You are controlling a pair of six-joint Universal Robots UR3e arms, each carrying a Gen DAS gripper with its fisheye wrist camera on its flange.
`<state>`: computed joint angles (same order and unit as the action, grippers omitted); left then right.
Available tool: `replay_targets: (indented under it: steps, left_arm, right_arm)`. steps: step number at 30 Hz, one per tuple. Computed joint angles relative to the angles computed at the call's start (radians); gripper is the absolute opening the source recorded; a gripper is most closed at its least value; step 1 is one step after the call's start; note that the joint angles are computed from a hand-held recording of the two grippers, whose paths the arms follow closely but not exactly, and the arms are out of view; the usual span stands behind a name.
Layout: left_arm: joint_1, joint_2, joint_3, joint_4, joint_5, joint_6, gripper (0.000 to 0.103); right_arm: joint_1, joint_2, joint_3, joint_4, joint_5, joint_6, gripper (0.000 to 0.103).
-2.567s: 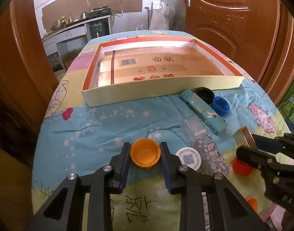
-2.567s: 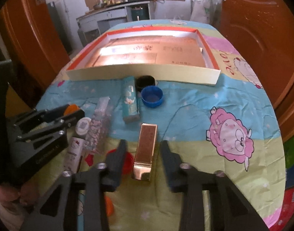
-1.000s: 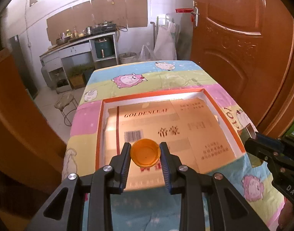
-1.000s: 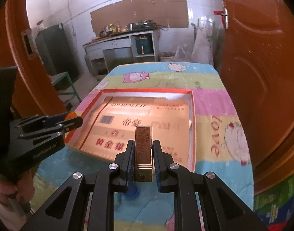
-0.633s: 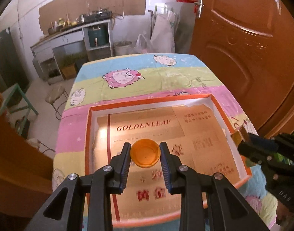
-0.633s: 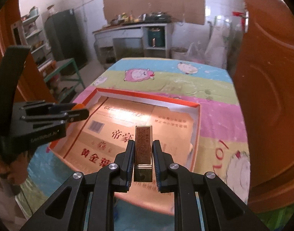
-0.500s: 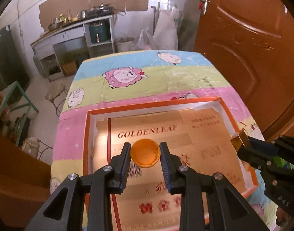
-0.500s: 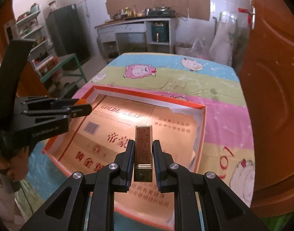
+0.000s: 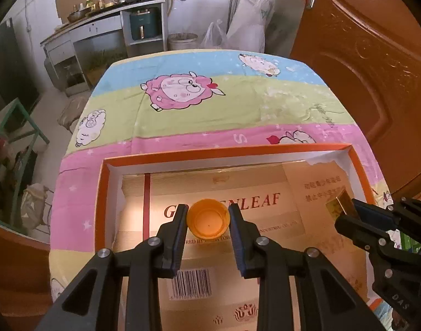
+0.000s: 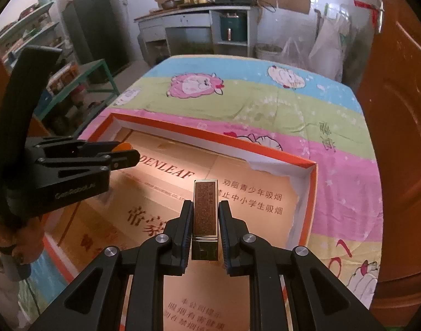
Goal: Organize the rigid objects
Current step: 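Carry the orange cap and gold tube into the box tray and open both grippers, then withdraw both tools from the tray back toward the remaining items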
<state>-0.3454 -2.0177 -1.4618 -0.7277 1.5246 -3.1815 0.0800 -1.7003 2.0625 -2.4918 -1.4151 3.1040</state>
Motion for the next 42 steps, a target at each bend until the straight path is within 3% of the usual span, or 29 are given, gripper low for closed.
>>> replay_targets:
  steps: [17, 23, 25, 28, 42]
  left_arm:
    - [-0.007, -0.06, -0.014, 0.076, 0.024, 0.024, 0.031]
    - [0.003, -0.057, -0.039, 0.115, 0.008, 0.043, 0.033]
    - [-0.003, -0.063, -0.028, 0.109, 0.021, 0.042, 0.035]
    - [-0.017, -0.075, -0.011, 0.1, 0.069, 0.019, 0.048]
    - [0.021, -0.009, -0.099, 0.129, -0.047, 0.019, 0.058]
  right_arm:
    - [-0.004, 0.089, -0.001, -0.024, -0.013, 0.02, 0.019]
    - [0.003, 0.089, 0.006, -0.033, -0.031, 0.025, 0.028]
    - [0.003, 0.073, 0.023, -0.052, -0.029, 0.03, 0.028]
    - [0.0, 0.044, 0.045, -0.065, -0.029, 0.035, 0.028]
    - [0.031, -0.189, 0.173, -0.039, -0.041, 0.12, 0.028]
